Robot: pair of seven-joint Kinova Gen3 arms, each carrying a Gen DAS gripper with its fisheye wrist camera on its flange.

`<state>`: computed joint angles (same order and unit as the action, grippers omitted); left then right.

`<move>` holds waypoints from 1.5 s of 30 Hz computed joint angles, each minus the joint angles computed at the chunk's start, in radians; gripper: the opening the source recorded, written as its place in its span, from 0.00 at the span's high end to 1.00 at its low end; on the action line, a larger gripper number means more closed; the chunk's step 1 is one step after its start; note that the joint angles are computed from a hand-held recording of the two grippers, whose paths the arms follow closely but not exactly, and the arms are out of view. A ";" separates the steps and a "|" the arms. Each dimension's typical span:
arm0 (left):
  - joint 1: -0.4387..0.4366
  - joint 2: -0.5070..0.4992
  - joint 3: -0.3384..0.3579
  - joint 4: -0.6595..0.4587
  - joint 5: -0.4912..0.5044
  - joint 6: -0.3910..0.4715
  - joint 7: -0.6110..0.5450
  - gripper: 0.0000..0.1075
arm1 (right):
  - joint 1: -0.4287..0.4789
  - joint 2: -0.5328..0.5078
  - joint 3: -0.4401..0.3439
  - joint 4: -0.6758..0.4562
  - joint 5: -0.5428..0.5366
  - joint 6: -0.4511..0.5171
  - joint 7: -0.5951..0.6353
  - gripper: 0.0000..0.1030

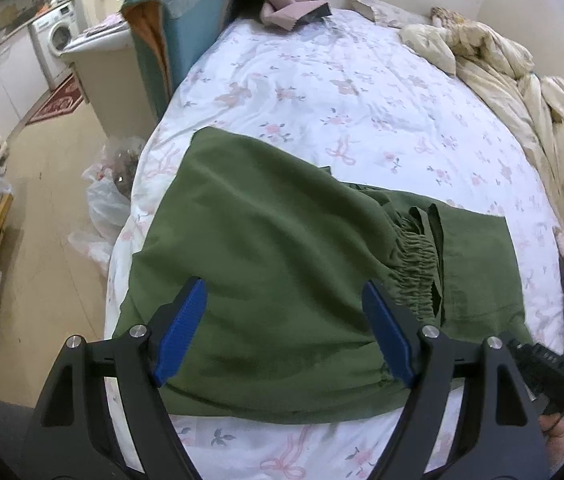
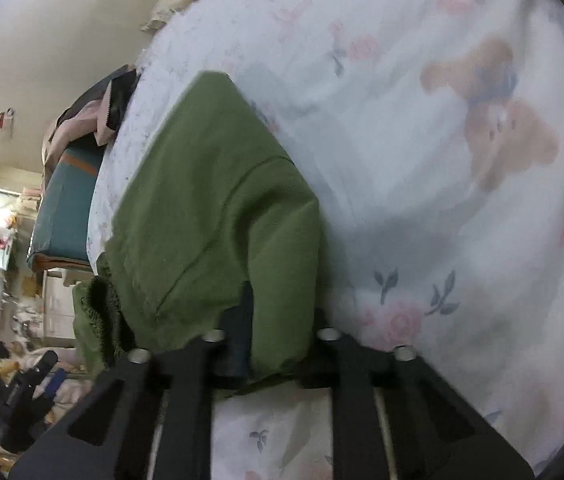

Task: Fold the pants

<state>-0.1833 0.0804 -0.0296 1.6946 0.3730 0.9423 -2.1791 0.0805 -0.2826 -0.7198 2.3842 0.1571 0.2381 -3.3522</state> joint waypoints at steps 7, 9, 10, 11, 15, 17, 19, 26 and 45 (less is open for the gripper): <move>0.091 0.044 0.060 -0.125 -0.092 0.111 0.062 0.28 | 0.106 -0.078 -0.186 -0.176 0.191 0.233 0.006 0.95; 0.137 0.078 0.074 -0.197 -0.115 0.171 0.100 0.28 | 0.108 -0.072 -0.216 -0.216 0.245 0.274 0.034 0.96; 0.145 0.102 0.095 -0.241 -0.118 0.211 0.129 0.28 | 0.106 -0.068 -0.227 -0.230 0.270 0.284 0.045 0.96; 0.161 0.121 0.098 -0.274 -0.117 0.240 0.147 0.28 | 0.100 -0.061 -0.228 -0.239 0.288 0.290 0.053 0.96; 0.286 0.225 0.134 -0.443 -0.161 0.375 0.263 0.28 | 0.090 -0.010 -0.271 -0.287 0.395 0.329 0.053 0.96; 0.319 0.284 0.182 -0.527 -0.147 0.456 0.320 0.28 | 0.068 0.013 -0.273 -0.299 0.443 0.333 0.054 0.96; 0.374 0.346 0.212 -0.616 -0.157 0.531 0.360 0.28 | 0.029 0.018 -0.255 -0.304 0.472 0.339 0.061 0.96; 0.594 0.464 0.166 -0.766 -0.328 0.596 0.361 0.31 | -0.046 0.045 -0.229 -0.306 0.611 0.308 0.015 0.96; 0.292 0.465 0.149 -1.028 -0.222 0.781 0.043 0.97 | -0.328 0.237 -0.037 -0.524 0.755 0.247 0.150 0.96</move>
<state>0.1090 0.5457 0.1194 0.6670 0.1511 1.7229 -2.1361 -0.2471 -0.0451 -0.7568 1.8597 0.9123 0.4848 -3.2022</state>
